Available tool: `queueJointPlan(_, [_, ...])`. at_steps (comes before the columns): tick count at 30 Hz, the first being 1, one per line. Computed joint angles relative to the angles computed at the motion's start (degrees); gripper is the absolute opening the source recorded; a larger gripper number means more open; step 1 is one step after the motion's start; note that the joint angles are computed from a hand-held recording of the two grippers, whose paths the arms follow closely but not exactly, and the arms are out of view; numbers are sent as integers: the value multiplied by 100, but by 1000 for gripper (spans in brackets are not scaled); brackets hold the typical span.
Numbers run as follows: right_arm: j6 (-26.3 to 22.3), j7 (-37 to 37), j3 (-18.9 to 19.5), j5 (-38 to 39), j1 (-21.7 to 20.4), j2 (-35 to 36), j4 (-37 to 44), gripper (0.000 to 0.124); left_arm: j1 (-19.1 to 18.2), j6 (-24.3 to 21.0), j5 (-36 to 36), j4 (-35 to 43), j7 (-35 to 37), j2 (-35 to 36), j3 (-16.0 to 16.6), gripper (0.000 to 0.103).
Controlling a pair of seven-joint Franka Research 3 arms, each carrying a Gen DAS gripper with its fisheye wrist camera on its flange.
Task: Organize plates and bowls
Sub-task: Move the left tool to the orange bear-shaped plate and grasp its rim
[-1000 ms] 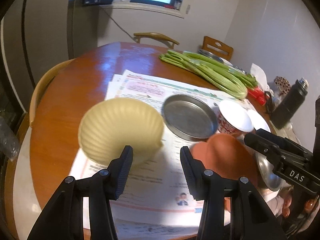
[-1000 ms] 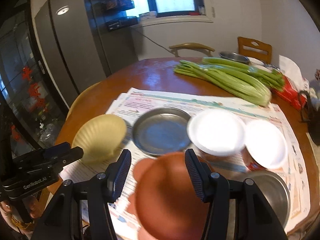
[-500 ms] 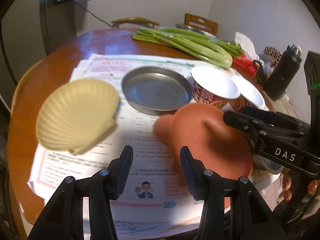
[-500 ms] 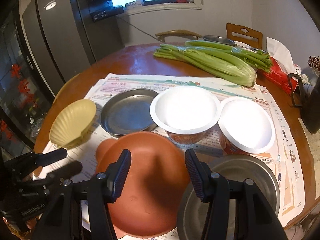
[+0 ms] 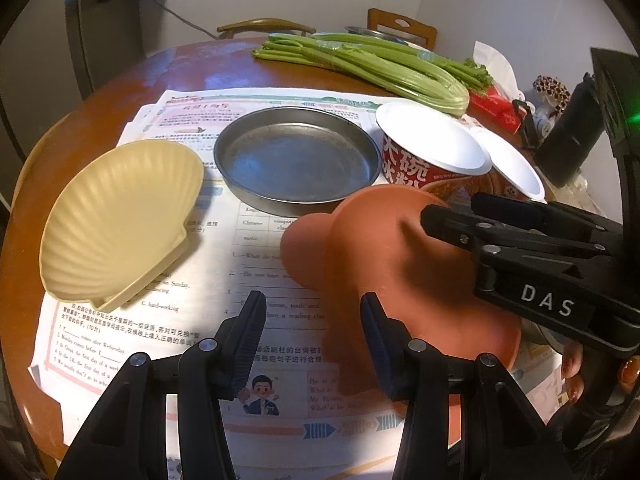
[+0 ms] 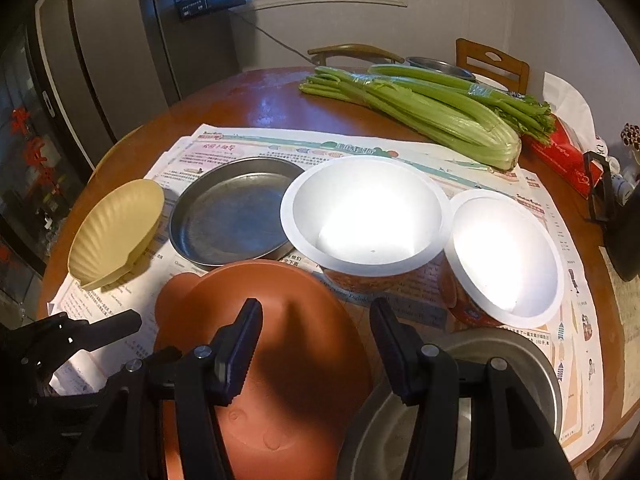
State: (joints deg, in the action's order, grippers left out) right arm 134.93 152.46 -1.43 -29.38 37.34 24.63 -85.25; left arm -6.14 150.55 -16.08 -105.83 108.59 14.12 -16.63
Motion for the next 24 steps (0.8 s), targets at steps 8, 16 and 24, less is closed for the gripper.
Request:
queueJointPlan(8, [139,-248,43,308,-40,155,126,56,-134,204,624,-21,-465,34,164,50])
queueJointPlan(16, [469,-638,133,747,-48,257,208,56,-43,202,931,5,-812,90,221,50])
queueJointPlan(24, [592,-905,122,1015,58,320,287,56,163,259,807,71,-911,148,214,51])
